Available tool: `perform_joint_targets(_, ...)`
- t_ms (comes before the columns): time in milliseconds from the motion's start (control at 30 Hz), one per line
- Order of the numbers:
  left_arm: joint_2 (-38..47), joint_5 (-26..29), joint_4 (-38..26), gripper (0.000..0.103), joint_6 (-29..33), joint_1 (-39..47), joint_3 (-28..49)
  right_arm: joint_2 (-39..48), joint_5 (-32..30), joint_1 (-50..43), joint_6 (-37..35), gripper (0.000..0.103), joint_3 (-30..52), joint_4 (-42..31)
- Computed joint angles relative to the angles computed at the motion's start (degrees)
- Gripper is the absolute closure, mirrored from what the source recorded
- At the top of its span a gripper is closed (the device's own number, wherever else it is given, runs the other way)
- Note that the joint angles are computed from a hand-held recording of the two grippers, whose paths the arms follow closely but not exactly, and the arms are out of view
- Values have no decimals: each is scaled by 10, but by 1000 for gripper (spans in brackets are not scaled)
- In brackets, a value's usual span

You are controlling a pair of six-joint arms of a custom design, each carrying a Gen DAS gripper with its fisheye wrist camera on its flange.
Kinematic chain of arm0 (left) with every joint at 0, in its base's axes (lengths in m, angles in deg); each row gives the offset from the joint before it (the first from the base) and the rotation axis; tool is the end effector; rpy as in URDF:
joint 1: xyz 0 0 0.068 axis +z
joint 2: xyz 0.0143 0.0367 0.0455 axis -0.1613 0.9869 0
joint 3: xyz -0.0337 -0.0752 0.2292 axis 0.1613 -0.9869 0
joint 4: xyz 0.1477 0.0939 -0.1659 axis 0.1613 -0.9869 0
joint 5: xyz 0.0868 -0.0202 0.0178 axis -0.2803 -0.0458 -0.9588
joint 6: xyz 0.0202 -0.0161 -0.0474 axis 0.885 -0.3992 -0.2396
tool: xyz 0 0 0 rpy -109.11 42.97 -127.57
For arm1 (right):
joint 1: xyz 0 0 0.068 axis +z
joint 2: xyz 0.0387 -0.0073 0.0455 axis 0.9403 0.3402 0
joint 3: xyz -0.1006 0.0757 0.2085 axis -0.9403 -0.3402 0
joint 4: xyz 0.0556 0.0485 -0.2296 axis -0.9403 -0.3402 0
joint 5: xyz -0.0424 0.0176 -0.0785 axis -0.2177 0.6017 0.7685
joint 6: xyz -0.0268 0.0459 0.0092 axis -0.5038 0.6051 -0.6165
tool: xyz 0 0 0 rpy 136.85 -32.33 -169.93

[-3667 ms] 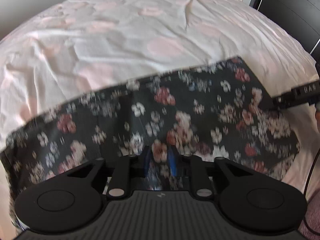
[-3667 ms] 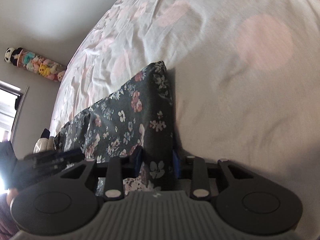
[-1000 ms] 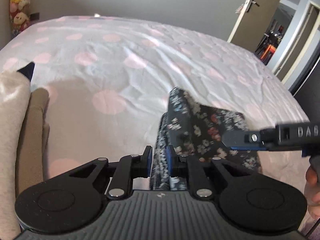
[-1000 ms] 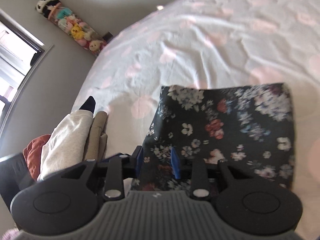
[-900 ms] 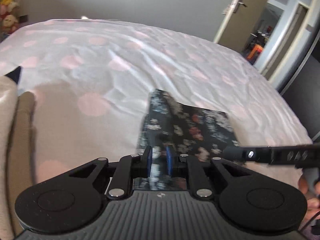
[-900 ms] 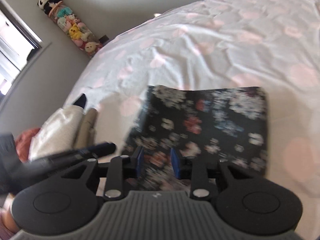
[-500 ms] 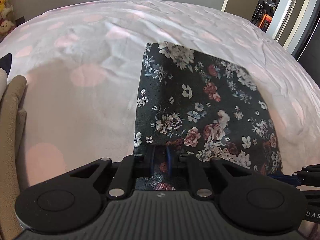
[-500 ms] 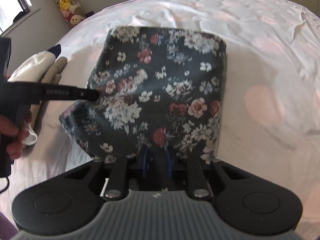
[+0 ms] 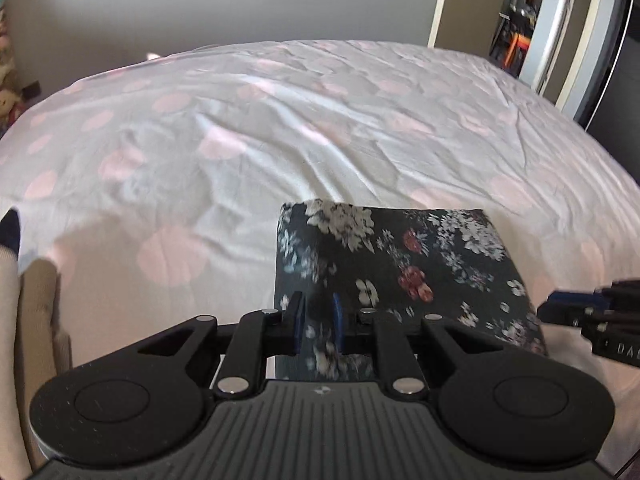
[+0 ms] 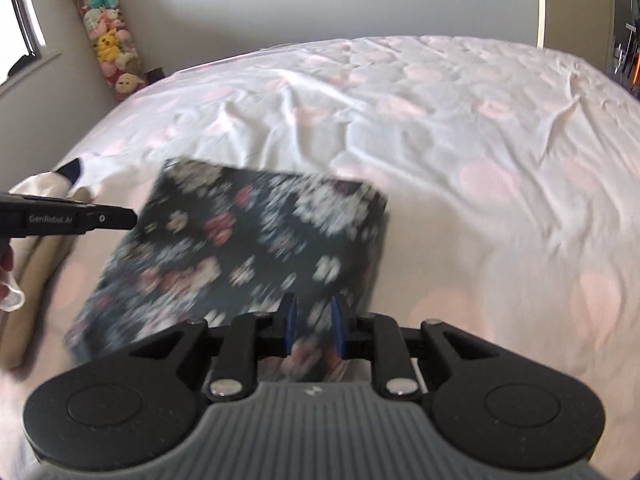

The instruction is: Fold clothes

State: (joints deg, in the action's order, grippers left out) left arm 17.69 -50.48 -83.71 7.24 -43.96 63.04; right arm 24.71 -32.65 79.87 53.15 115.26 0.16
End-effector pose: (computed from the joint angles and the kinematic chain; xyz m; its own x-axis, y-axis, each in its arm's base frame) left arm 0.2856 -0.1841 0.2553 -0.7795 -0.0236 -0.6259 0.0174 0.9981 -0.0593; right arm 0.3052 0.0630 0.2403 -0.7039 -0.2332 -0.6709 -0.4346 0.8885 0.1473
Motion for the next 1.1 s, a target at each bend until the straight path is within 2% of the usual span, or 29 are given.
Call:
perform_joint_targets(133,63,14,16,90,28,27,36,81,15,6,-3,82,54,37)
perform_joint_targets(300,91,48,48,87,44,54,18,165,8,3,6,84,109,43)
perform_joint_targets(433,92,58,60,84,38,60,7,173,1,2,2,84,84,76)
perform_joint_targets(567,61,57,46,80,25,60,1,169,-18,-9,3,83,109,36)
perform_joint_targets(600,40,52,41,77,18,56,-9,163,-29,-16,5,82,114,25)
perform_joint_targets(633,19,47,35,65,10,52,-19,151,-44,-26,8,77,109,18)
perform_joint_targets(667,-2,41,29,47,3,47,-30,136,-58,-37,10,72,101,12)
perform_joint_targets(700,-24,34,25,41,-6,42,-44,122,-73,-49,13,65,92,5)
perform_joint_targets(733,-46,27,20,38,-14,37,-58,108,-89,-62,16,64,83,-8)
perform_joint_targets(800,-87,23,16,38,-44,31,-93,89,-120,-87,24,64,69,-32)
perform_joint_targets(900,-145,74,61,38,-106,48,-180,96,-185,-121,41,64,67,-90)
perform_joint_targets(1100,-178,189,200,38,-180,96,-317,92,-192,-130,40,64,57,-134)
